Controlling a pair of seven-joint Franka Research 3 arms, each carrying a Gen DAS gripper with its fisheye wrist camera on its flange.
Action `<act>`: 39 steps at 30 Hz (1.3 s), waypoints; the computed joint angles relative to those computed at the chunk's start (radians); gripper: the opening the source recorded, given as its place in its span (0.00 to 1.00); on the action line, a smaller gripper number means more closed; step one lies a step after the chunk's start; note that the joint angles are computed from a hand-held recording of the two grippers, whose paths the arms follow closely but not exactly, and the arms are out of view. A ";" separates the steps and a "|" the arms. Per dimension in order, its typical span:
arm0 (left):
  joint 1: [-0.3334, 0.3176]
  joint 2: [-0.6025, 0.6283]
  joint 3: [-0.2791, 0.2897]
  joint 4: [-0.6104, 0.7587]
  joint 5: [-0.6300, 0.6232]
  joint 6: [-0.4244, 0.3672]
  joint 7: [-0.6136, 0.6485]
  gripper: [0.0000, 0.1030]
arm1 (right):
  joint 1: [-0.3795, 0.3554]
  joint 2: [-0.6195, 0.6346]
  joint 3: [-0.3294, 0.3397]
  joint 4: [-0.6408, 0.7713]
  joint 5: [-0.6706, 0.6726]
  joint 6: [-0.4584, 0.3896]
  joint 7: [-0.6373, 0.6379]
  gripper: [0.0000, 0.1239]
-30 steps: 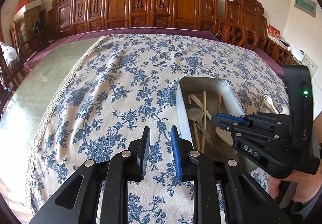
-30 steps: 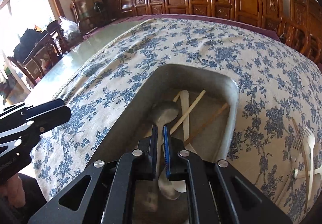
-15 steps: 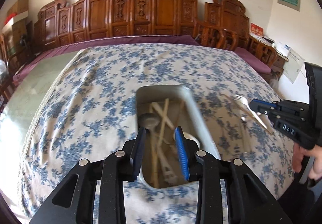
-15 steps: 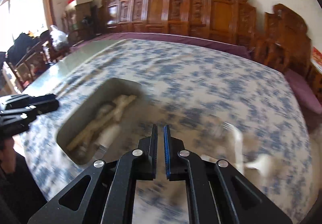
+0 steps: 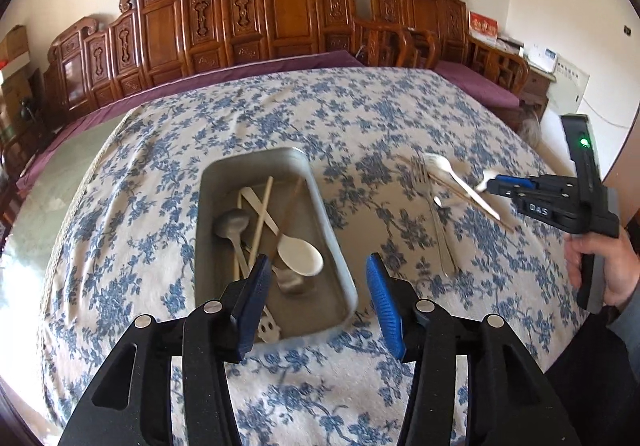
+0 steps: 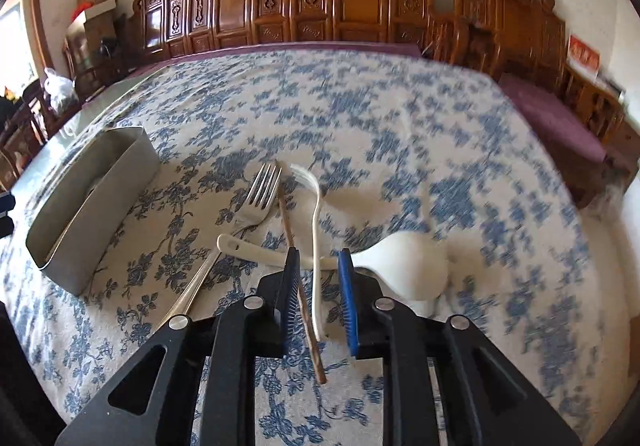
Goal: Organize utensils
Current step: 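Return the right gripper to the pile and grasp a white plastic fork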
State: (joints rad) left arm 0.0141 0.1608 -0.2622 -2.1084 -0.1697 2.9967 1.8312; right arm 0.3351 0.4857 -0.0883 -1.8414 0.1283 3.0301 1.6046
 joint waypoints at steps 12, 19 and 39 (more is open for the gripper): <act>-0.083 -0.004 0.052 0.000 0.198 -0.042 -0.176 0.46 | 0.013 0.048 -0.015 0.051 -0.026 -0.055 0.016 0.18; -0.106 0.009 0.052 0.014 0.272 -0.054 -0.227 0.46 | -0.060 0.045 0.062 0.046 0.033 -0.057 -0.028 0.14; -0.135 0.120 0.025 0.153 0.308 -0.122 -0.248 0.46 | -0.113 0.001 0.113 -0.016 0.151 0.029 -0.104 0.05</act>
State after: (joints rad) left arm -0.1205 0.2809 -0.2371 -1.9557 0.1384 2.8748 1.5827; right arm 0.2222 0.4869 0.0247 -1.8574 0.2792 3.0593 1.5006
